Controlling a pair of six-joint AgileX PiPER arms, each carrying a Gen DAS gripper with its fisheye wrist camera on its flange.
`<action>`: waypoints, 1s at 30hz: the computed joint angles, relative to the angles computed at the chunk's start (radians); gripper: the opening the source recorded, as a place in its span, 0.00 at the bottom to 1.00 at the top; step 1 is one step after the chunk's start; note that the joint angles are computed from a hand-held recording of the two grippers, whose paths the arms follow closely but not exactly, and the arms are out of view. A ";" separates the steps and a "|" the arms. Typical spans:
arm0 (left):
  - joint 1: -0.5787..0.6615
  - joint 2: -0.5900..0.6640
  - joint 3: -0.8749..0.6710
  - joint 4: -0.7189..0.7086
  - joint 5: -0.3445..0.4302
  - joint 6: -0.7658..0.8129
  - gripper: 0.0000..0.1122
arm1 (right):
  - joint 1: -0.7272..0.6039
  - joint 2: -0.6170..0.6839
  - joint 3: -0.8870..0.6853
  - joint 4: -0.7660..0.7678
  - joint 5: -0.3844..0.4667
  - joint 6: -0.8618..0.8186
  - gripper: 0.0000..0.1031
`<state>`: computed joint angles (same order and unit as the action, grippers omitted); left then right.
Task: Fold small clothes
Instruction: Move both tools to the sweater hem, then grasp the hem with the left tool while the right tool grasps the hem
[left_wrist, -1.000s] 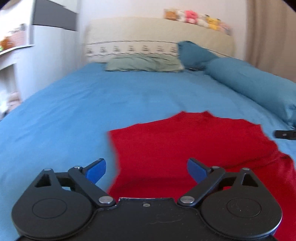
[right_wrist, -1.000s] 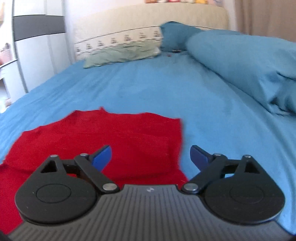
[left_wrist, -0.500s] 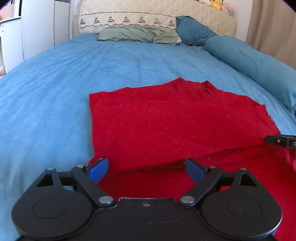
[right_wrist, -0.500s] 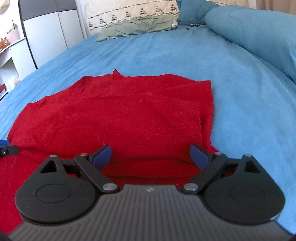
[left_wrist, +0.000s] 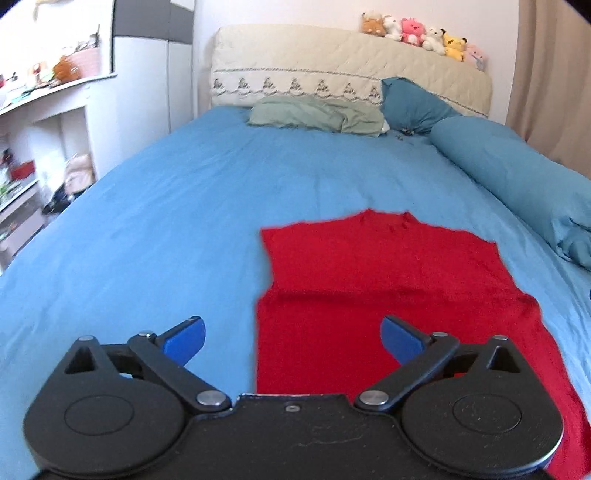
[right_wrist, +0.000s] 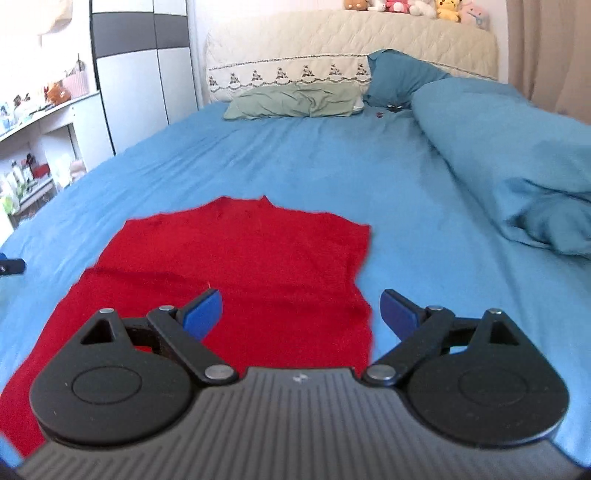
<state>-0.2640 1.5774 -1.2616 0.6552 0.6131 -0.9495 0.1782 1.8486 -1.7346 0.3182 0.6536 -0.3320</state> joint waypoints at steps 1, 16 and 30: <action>-0.025 -0.048 0.042 -0.001 0.023 -0.014 0.92 | -0.010 -0.061 0.072 0.001 0.003 -0.006 1.00; -0.311 -0.274 0.470 0.066 0.103 -0.436 0.65 | -0.029 -0.494 0.771 -0.059 -0.092 0.094 1.00; -0.337 -0.213 0.512 0.103 0.056 -0.548 0.42 | -0.041 -0.451 0.897 0.042 -0.174 0.089 0.70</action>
